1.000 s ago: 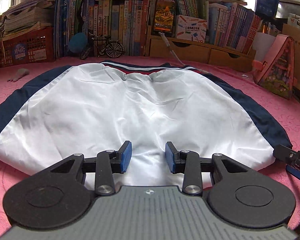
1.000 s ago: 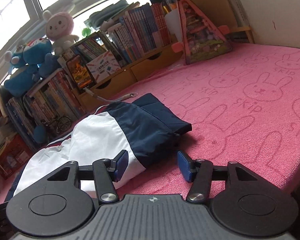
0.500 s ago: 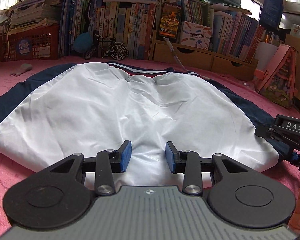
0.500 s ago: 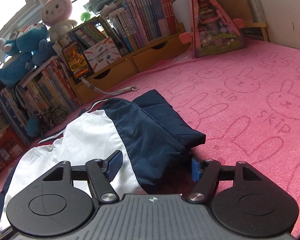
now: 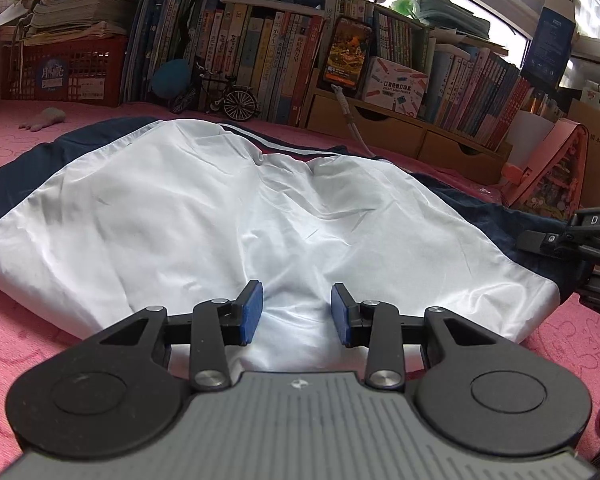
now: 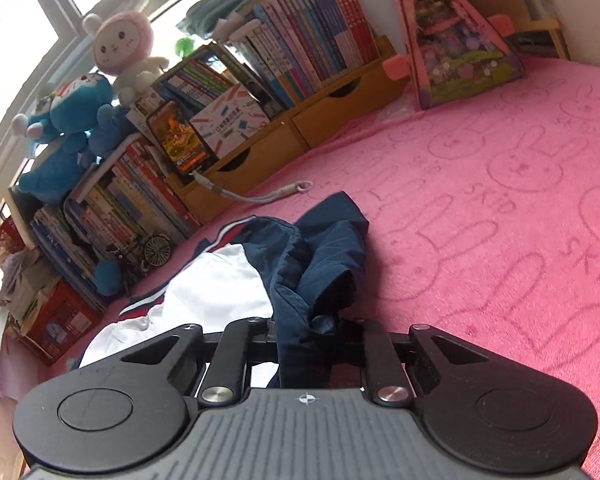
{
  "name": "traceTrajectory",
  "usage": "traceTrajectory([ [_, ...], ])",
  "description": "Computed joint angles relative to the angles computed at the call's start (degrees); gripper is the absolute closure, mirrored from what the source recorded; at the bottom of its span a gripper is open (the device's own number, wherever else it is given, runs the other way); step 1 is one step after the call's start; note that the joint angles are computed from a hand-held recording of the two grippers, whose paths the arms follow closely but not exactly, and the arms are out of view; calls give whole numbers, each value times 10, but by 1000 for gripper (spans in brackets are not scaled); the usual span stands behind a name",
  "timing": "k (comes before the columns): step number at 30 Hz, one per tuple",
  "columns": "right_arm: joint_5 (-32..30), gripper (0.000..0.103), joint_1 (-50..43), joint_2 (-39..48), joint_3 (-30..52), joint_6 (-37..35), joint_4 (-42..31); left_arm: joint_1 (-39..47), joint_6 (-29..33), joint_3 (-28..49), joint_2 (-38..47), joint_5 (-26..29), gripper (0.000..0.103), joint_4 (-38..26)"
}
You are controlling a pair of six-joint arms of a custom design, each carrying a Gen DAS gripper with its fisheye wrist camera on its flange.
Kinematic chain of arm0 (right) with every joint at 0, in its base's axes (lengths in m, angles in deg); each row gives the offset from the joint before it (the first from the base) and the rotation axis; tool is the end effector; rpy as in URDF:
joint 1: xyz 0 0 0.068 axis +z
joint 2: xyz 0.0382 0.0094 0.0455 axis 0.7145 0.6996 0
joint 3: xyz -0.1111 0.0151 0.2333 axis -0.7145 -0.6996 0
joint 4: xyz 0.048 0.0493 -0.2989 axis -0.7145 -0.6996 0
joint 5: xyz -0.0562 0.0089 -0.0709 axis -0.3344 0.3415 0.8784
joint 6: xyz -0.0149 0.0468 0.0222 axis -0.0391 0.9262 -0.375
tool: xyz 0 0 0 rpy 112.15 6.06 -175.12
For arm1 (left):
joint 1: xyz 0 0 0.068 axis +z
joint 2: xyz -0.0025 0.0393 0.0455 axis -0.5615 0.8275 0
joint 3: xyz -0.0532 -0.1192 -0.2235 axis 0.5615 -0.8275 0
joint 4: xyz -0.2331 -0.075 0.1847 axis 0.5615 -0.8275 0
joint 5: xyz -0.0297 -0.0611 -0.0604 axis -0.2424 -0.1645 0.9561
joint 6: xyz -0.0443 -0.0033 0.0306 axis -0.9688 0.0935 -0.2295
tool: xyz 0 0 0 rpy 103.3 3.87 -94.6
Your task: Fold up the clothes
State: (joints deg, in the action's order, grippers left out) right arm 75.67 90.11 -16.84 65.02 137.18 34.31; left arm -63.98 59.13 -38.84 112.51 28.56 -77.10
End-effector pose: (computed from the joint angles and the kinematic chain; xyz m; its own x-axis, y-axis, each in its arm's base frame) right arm 0.1913 0.1576 0.2081 -0.3858 0.5791 -0.7182 0.2498 0.8150 0.5229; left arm 0.2146 -0.1158 0.1953 -0.5610 -0.1415 -0.8156 0.1473 0.9525 -0.2666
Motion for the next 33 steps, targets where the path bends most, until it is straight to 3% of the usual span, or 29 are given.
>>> traceTrajectory([
  [3, 22, 88, 25, 30, 63, -72, 5, 53, -28, -22, -26, 88, 68, 16],
  [6, 20, 88, 42, 77, 128, -145, 34, 149, -74, -38, -62, 230, 71, 0],
  [8, -1, 88, 49, 126, 177, -192, 61, 247, -97, -57, -106, 352, 71, -20],
  [12, -58, 88, 70, 260, 299, -289, 100, 464, -70, -95, -210, 532, 71, -46],
  [15, -106, 88, 92, 384, 408, -352, 106, 632, -92, -82, -157, 673, 70, -14],
  [17, -145, 88, 105, 466, 480, -380, 96, 706, -130, -75, -106, 734, 69, 38],
  [19, -184, 88, 116, 530, 533, -398, 75, 739, -160, -72, -69, 751, 61, 92],
  [21, -221, 87, 121, 583, 577, -411, 40, 744, -145, -59, -49, 741, 58, 86],
  [23, -238, 82, 120, 576, 556, -390, 47, 728, -129, -51, -37, 732, 51, 81],
  [24, -247, 77, 118, 550, 517, -374, 74, 717, -133, -54, -40, 729, 45, 82],
  [27, -264, 41, 107, 438, 386, -333, 144, 674, -161, -66, -45, 738, 36, 111],
  [28, -265, 35, 106, 401, 350, -330, 156, 657, -172, -70, -49, 733, 33, 123],
  [30, -246, 32, 108, 337, 293, -339, 158, 627, -178, -76, -59, 725, 26, 126],
  [33, -139, 28, 135, 276, 248, -345, 111, 560, -177, -76, -62, 655, 18, 128],
])
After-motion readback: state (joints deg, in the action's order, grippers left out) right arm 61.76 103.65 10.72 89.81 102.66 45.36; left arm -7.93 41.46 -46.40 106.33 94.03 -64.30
